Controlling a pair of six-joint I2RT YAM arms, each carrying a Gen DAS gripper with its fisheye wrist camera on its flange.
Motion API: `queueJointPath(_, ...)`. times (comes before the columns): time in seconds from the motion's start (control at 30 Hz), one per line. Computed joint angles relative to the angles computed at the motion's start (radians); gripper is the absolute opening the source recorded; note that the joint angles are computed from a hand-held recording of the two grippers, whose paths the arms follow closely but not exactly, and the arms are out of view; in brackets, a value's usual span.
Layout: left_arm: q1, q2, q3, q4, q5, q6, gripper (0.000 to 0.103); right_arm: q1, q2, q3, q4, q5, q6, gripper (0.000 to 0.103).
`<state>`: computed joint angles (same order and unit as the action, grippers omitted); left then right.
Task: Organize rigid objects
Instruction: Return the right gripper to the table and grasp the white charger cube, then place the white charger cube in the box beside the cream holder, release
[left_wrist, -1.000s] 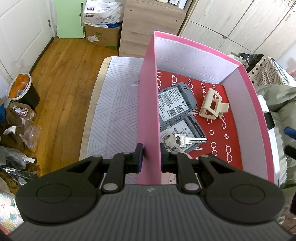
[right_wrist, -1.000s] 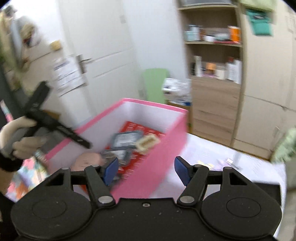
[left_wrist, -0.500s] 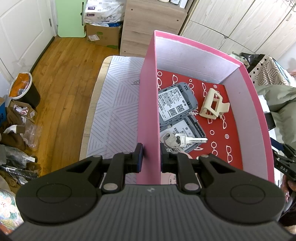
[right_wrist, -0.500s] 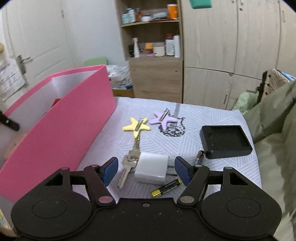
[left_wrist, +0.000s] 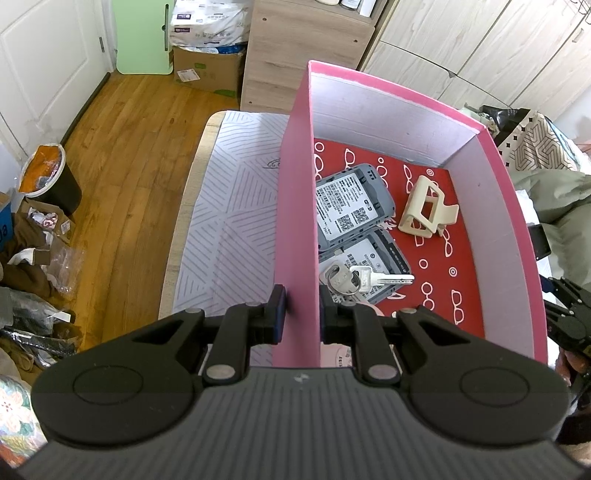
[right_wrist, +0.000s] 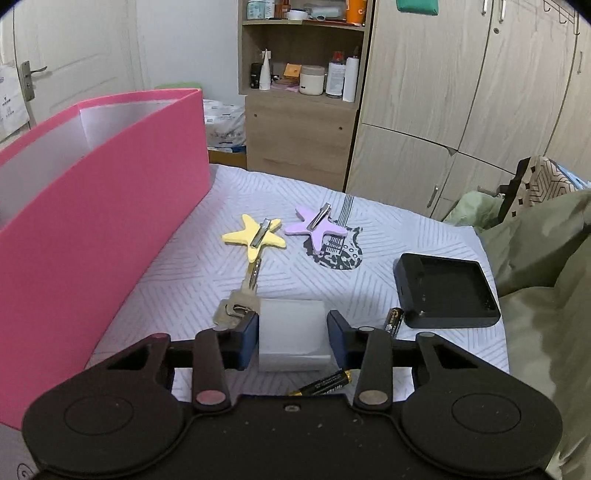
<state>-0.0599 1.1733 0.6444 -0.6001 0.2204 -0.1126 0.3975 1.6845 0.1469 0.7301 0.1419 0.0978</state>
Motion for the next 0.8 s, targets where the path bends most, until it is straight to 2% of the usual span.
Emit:
queueJointPath(0.2,0.001,-0.004,-0.005,0.004,0.001,-0.002,0.015,0.047,-0.209,-0.022,-0.123,0.012,-0.019,0.046)
queueJointPath(0.33,0.001,-0.003,-0.004,0.004,0.002,-0.002,0.015,0.079,-0.45,-0.014,-0.288,-0.004,-0.029,0.046)
queueJointPath(0.43,0.0,-0.004,-0.005,0.003,0.0,-0.001,0.015,0.101,-0.622,0.023,-0.425,-0.056,-0.06,0.046)
queueJointPath(0.53,0.003,-0.002,-0.005,0.005,0.005,0.005,0.015,0.117,-0.725,0.078,-0.526,-0.148,-0.1,0.046)
queueJointPath(0.6,0.005,-0.006,-0.006,0.003,0.008,0.007,0.015,0.134,-0.724,0.134,-0.563,-0.227,-0.142,0.046)
queueJointPath(0.67,0.009,-0.005,-0.007,0.005,0.013,0.009,0.015,0.156,-0.656,0.204,-0.601,-0.293,-0.197,0.046)
queueJointPath(0.8,0.006,0.006,0.003,-0.001,0.013,0.014,0.015,0.257,-0.381,0.373,-0.664,-0.283,-0.337,0.046)
